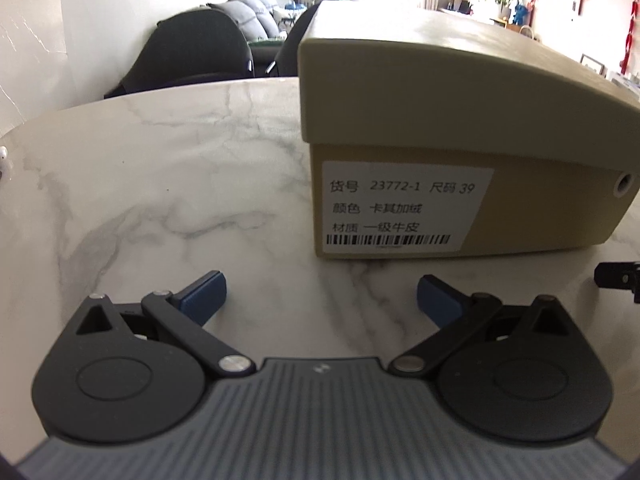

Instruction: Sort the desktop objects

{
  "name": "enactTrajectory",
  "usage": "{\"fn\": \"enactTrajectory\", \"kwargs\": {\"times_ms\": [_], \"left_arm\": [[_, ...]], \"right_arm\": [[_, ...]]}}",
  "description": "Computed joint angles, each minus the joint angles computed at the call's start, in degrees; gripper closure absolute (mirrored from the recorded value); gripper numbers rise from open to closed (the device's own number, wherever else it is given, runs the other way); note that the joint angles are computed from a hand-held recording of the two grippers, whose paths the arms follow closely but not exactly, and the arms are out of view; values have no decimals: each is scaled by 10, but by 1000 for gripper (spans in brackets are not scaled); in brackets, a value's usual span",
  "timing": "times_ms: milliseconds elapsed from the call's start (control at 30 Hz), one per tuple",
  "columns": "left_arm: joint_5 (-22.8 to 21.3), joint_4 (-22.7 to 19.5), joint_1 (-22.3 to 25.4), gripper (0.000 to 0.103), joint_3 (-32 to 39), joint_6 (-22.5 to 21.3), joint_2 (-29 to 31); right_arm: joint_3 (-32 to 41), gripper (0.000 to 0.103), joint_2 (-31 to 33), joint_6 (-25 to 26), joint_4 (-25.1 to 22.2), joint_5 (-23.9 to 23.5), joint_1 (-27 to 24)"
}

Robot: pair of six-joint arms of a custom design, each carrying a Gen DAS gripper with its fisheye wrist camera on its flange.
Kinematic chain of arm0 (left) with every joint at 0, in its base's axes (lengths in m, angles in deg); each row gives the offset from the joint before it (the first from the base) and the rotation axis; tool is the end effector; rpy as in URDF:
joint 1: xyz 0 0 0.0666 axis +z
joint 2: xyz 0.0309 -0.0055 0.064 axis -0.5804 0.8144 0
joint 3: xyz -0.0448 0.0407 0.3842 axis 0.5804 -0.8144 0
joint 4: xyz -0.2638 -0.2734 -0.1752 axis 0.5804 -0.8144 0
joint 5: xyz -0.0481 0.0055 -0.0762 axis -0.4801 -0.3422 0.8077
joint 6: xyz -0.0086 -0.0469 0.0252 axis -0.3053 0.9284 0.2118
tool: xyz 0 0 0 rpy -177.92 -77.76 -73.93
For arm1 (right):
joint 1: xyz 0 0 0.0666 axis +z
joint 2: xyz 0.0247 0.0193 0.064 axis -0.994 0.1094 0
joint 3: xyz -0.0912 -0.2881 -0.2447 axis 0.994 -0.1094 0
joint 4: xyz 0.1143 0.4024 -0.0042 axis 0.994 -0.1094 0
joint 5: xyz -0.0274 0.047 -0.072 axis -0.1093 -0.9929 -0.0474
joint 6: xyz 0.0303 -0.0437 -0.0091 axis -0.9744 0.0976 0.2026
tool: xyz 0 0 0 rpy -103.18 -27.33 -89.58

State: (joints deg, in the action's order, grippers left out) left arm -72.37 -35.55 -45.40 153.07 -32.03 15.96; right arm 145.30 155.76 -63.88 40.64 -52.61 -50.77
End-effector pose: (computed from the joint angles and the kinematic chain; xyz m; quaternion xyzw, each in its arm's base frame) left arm 0.5805 -0.0998 0.3038 0.0528 0.9128 -0.0140 0.4048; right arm 0.5574 0.3422 0.3072 0.0646 0.9350 -0.0282 0.3477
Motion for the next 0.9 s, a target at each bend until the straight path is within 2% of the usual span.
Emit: {"fn": "enactTrajectory", "kwargs": {"times_ms": [133, 400, 633, 700, 867, 900], "left_arm": [[-2, 37, -2, 0, -23, 0, -9], [-7, 34, -6, 0, -18, 5, -7], [-4, 40, -2, 0, -20, 3, -4], [-4, 43, -1, 0, -23, 3, -5], [-4, 45, -1, 0, -25, 3, -6], [-4, 45, -1, 0, -25, 3, -6]], "right_arm": [[-12, 0, -5, 2, 21, 12, 3], [-34, 0, -14, 3, 53, 31, 9], [-37, 0, -18, 7, 55, 30, 10], [-51, 0, -23, 11, 77, 39, 12], [-114, 0, -45, 52, 182, 59, 18], [-120, 0, -48, 57, 190, 57, 18]]}}
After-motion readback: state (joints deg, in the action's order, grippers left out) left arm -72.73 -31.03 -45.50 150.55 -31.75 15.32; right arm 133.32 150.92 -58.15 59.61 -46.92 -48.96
